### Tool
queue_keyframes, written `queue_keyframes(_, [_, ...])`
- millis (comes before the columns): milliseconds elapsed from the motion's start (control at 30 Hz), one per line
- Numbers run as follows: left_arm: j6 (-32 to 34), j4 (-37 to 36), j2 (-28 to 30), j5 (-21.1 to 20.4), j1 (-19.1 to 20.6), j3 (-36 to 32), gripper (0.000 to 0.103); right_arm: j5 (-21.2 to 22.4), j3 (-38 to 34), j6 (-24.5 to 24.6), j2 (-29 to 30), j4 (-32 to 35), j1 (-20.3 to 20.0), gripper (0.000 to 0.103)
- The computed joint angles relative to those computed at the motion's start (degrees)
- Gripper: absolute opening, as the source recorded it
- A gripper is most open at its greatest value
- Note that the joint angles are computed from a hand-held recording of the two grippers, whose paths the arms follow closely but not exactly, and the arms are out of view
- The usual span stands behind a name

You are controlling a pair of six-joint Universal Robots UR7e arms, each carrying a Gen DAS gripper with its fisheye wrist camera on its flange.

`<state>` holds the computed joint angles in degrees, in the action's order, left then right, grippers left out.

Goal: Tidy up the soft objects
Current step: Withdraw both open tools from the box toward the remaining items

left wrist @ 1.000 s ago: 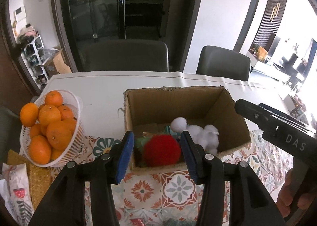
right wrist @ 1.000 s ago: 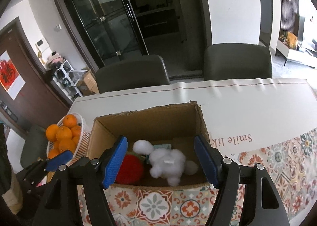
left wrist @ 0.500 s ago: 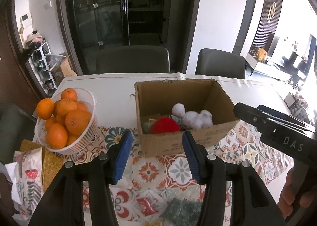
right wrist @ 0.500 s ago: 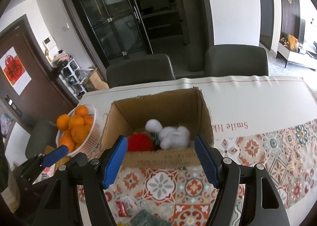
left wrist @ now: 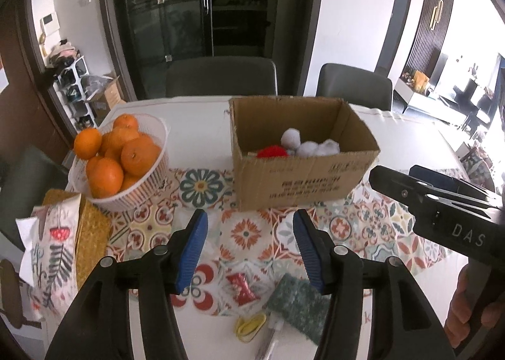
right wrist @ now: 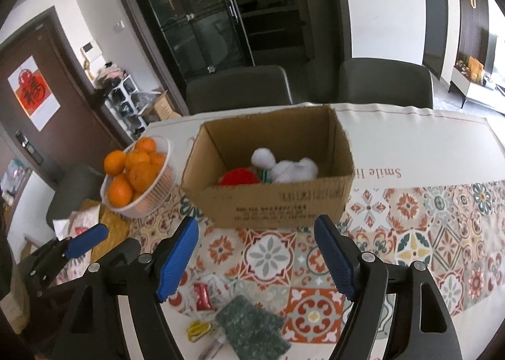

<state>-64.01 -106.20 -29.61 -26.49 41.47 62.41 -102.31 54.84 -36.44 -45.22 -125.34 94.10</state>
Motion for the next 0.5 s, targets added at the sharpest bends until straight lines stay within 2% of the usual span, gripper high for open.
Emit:
queue_keyframes(200, [-4.38, 1.44, -1.97, -2.16, -0.63, 4.17, 0.055, -0.88, 4.35, -0.61, -2.19, 0.01, -0.13, 0.077])
queue_keyframes(500, [-7.56, 2.82, -3.63, -5.20, -1.40, 8.28, 0.055, -2.67, 10.46, -0.89, -5.10, 0.14, -0.56, 0.077])
